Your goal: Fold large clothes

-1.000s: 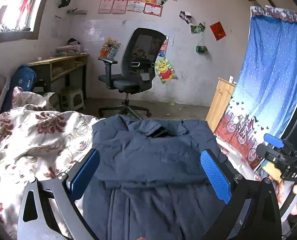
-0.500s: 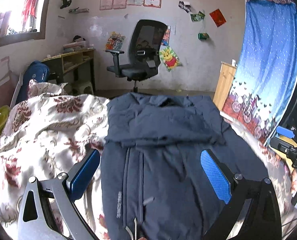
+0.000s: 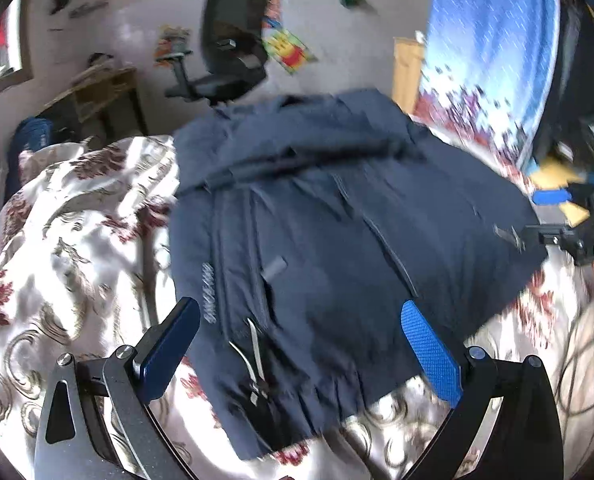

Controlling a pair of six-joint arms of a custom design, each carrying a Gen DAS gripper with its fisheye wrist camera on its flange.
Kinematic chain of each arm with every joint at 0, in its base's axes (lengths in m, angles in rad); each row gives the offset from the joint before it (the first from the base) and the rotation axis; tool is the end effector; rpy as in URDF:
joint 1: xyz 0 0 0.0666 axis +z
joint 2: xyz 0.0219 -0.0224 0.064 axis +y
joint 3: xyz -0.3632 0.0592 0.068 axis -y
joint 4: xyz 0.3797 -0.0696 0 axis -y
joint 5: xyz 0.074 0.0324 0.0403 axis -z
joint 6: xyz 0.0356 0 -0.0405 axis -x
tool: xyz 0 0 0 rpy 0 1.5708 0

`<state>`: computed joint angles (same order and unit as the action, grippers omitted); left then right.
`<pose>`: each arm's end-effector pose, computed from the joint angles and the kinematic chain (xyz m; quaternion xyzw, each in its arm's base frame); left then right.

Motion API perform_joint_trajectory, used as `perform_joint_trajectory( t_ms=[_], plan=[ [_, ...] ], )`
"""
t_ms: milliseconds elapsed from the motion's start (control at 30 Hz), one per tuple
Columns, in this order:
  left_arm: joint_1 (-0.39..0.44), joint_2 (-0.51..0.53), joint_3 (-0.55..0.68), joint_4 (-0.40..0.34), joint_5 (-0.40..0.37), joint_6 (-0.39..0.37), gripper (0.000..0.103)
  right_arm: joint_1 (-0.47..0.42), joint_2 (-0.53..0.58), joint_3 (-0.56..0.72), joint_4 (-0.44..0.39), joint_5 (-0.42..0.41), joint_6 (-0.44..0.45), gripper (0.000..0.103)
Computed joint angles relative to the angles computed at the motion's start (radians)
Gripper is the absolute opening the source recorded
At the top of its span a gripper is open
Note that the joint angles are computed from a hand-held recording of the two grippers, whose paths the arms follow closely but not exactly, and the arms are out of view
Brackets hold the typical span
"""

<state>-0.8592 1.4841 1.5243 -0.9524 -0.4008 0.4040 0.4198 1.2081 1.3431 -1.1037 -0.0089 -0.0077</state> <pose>0.3386 -0.3720 0.4290 0.1465 0.9179 -0.0351 0.3670 0.3605 0.1608 0.4550 -0.1967 0.9345 0.0671 0.2889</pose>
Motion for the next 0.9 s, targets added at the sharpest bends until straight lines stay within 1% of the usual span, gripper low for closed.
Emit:
perform_joint_trajectory(
  t_ms=[33, 67, 100, 133, 200, 267, 333, 500, 567, 600, 667, 700, 767, 867, 900],
  plan=[
    [-0.004, 0.007, 0.0, -0.009, 0.013, -0.005, 0.099, 0.0, 0.013, 0.005, -0.044, -0.005, 0.013, 0.103],
    [-0.006, 0.016, 0.005, -0.024, 0.032, -0.011, 0.099, 0.0, 0.019, 0.004, -0.07, -0.005, 0.024, 0.103],
    [-0.009, 0.03, 0.016, -0.054, 0.068, -0.029, 0.099, 0.003, 0.023, 0.001, -0.085, -0.002, 0.03, 0.103],
    [-0.011, 0.039, 0.023, -0.071, 0.086, -0.046, 0.099, 0.006, 0.025, -0.005, -0.107, 0.001, 0.038, 0.103],
    [-0.018, 0.054, 0.028, -0.1, 0.097, -0.089, 0.099, 0.01, 0.028, -0.014, -0.132, -0.005, 0.048, 0.103],
    [-0.025, 0.069, 0.028, -0.128, 0.104, -0.122, 0.099, 0.015, 0.027, -0.022, -0.14, -0.001, 0.048, 0.103],
    [-0.034, 0.082, 0.02, -0.147, 0.094, -0.138, 0.099, 0.023, 0.023, -0.03, -0.142, 0.012, 0.051, 0.103],
    [-0.046, 0.117, 0.016, -0.177, 0.056, -0.142, 0.099, 0.027, 0.023, -0.034, -0.143, 0.016, 0.059, 0.103],
    [-0.055, 0.136, 0.025, -0.191, 0.028, -0.164, 0.099, 0.024, 0.033, -0.026, -0.156, 0.015, 0.063, 0.103],
    [-0.062, 0.154, 0.036, -0.209, 0.001, -0.178, 0.099, 0.023, 0.04, -0.022, -0.164, 0.016, 0.066, 0.103],
    [-0.07, 0.169, 0.04, -0.217, -0.018, -0.199, 0.099, 0.024, 0.061, -0.007, -0.191, 0.025, 0.086, 0.103],
    [-0.072, 0.178, 0.043, -0.228, -0.03, -0.205, 0.099, 0.028, 0.07, -0.002, -0.204, 0.037, 0.105, 0.103],
    [-0.07, 0.189, 0.041, -0.241, -0.044, -0.203, 0.099, 0.049, 0.092, 0.007, -0.238, 0.104, 0.181, 0.103],
    [-0.066, 0.19, 0.031, -0.239, -0.052, -0.194, 0.099, 0.081, 0.102, -0.011, -0.243, 0.209, 0.287, 0.103],
    [-0.065, 0.189, 0.029, -0.238, -0.055, -0.195, 0.099, 0.088, 0.106, -0.017, -0.245, 0.228, 0.309, 0.103]
  ],
)
